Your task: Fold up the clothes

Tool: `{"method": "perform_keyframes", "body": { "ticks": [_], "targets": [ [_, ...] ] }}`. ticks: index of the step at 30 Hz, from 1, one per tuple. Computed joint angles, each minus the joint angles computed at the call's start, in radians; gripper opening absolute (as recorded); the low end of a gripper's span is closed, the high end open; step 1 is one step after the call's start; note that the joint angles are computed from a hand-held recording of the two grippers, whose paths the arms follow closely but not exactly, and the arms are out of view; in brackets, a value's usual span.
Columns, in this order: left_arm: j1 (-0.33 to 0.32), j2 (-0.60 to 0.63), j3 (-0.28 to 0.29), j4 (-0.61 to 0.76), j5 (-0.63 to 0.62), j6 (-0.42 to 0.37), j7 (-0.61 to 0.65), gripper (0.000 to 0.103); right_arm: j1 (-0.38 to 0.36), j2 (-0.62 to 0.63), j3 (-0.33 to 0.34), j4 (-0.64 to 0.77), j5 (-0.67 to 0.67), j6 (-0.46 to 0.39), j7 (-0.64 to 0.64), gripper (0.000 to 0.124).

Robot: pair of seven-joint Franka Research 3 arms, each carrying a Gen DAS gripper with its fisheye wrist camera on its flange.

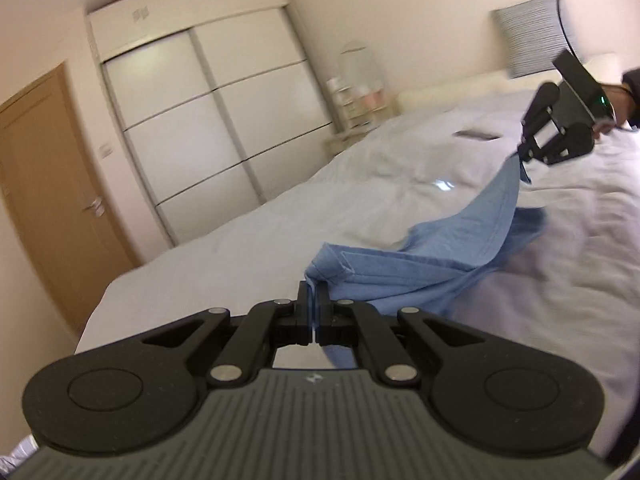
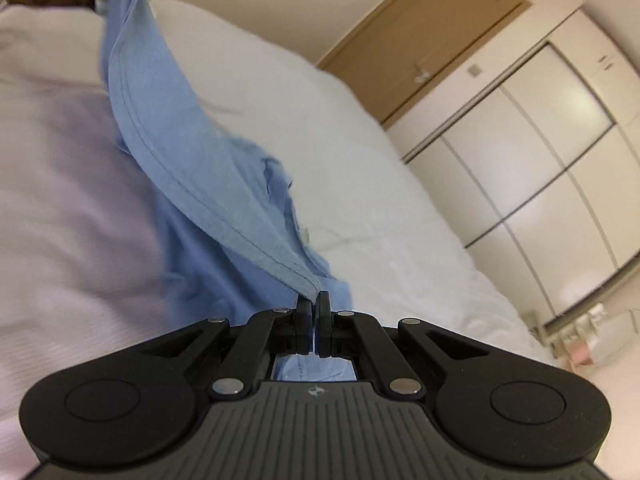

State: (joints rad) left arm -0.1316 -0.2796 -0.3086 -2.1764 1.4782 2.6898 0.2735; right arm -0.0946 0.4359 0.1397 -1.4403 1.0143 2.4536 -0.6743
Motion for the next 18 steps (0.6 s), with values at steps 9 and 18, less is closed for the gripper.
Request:
{"method": "perform_keyframes", "body": {
  "ticks": [9, 18],
  "targets": [
    [-0.12, -0.161, -0.011, -0.17, -0.421, 0.056, 0.364, 0.0, -0.066, -0.478, -0.167, -0.503, 0.04, -0.199, 0.025, 0.0],
    [-0.196, -0.144, -0.011, -0.252, -0.76, 0.025, 0.606, 0.002, 0.007, -0.589, -0.249, -0.678, -0.276, -0.209, 0.165, 0.0]
  ]
}}
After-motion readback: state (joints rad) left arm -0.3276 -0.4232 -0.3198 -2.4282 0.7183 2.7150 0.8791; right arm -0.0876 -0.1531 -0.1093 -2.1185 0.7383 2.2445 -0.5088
